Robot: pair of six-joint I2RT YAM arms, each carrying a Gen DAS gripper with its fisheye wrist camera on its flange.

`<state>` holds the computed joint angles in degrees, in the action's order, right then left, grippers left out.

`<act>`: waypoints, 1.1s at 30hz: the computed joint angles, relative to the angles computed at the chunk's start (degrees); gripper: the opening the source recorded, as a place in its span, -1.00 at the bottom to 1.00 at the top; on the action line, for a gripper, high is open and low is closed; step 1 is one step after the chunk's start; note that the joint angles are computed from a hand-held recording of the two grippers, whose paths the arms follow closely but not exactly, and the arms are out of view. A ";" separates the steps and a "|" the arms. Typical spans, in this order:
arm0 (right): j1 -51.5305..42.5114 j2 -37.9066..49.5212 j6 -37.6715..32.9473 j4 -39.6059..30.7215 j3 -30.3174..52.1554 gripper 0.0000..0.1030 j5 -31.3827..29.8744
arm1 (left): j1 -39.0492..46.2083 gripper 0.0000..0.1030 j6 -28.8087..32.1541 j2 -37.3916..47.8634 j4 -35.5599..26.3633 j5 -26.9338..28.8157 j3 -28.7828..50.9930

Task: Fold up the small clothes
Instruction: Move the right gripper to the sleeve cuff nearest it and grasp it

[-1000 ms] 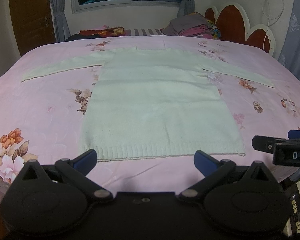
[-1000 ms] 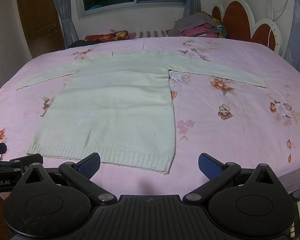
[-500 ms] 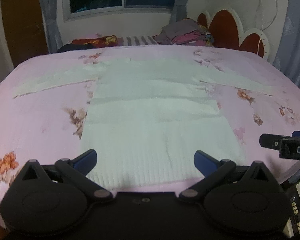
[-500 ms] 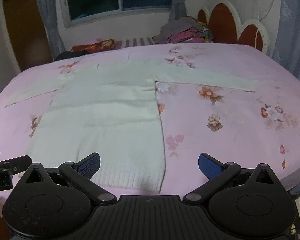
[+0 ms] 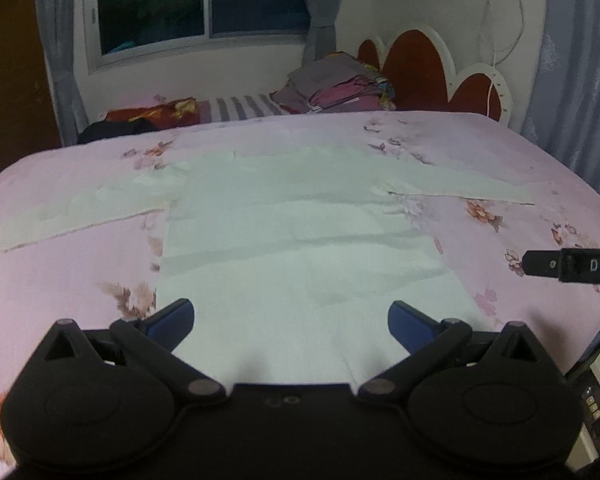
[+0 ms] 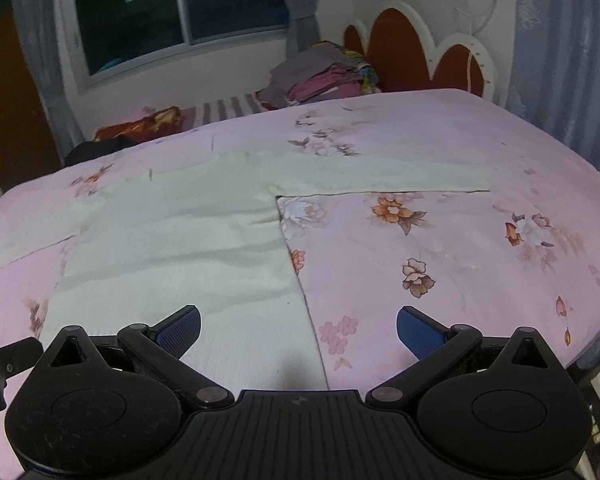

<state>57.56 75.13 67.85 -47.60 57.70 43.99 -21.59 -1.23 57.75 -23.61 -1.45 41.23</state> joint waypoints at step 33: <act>-64.98 10.15 -41.42 44.55 -8.15 0.99 -38.56 | -12.70 1.00 -9.04 53.62 -1.06 -9.23 47.11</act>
<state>-7.42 85.28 26.42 -3.05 49.55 5.43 -34.29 -10.27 111.37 -24.67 -10.67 88.34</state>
